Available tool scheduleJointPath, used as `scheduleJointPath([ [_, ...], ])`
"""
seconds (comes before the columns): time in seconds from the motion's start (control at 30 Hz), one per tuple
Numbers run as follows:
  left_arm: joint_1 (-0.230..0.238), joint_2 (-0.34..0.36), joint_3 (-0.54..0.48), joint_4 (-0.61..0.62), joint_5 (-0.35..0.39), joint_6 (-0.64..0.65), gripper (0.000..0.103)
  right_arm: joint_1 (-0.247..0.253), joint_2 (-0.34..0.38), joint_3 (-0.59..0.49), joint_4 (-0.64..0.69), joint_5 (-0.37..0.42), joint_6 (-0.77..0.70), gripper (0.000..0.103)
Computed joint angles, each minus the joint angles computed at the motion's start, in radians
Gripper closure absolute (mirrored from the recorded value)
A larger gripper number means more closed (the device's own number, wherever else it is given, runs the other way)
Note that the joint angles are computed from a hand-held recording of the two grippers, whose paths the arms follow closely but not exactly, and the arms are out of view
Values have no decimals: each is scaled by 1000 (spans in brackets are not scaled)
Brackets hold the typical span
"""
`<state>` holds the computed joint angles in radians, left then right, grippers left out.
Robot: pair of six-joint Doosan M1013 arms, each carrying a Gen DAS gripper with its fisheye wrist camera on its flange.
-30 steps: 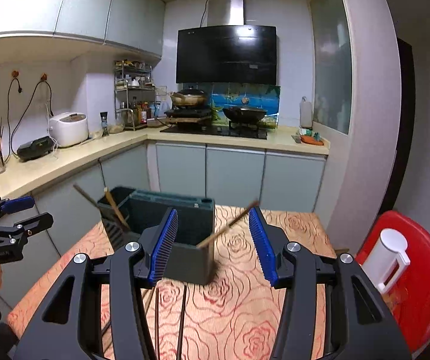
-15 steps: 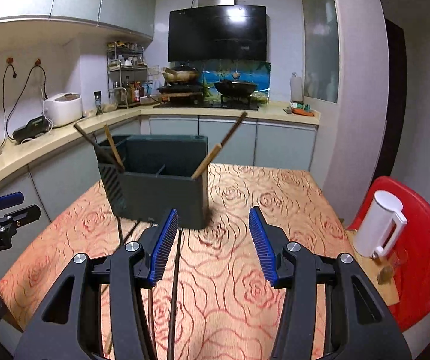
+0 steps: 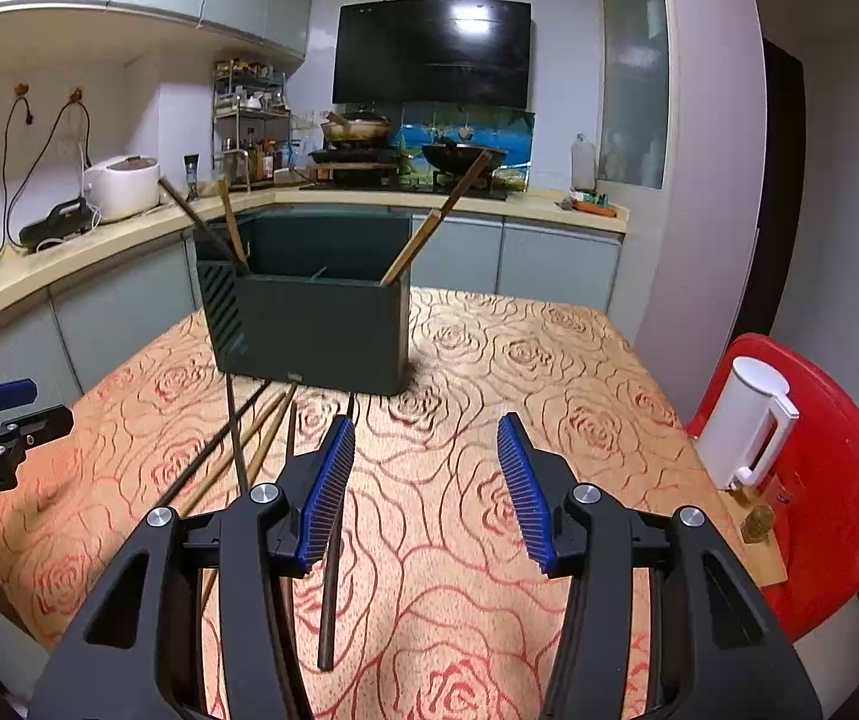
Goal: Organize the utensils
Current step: 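Withdraw both open tools from the caddy and lower them over the chopsticks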
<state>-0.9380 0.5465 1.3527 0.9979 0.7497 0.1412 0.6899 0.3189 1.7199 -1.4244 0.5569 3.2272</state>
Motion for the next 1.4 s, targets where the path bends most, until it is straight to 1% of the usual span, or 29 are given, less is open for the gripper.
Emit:
scheduleJointPath([
  [0.3, -10, 9, 24, -37, -17, 41, 25, 6, 10, 28, 58, -5, -36, 55],
  [0.43, -16, 19, 32, -56, -17, 82, 25, 5, 12, 37, 78, -10, -42, 55],
  [0.7, -14, 28, 33, -114, -50, 113, 25, 5, 14, 43, 88, -13, -41, 55],
  [0.83, -18, 34, 30, -114, -54, 125, 25, 4, 14, 46, 98, -13, -45, 55],
  [1.1, -21, 50, 13, -133, -29, 149, 26, 1, 14, 51, 116, -23, -59, 55],
  [1.23, -22, 51, 13, -132, -19, 157, 31, 0, 15, 52, 133, -31, -75, 55],
  [1.4, -19, 49, 21, -134, -23, 143, 33, -1, 19, 51, 187, -58, -136, 55],
])
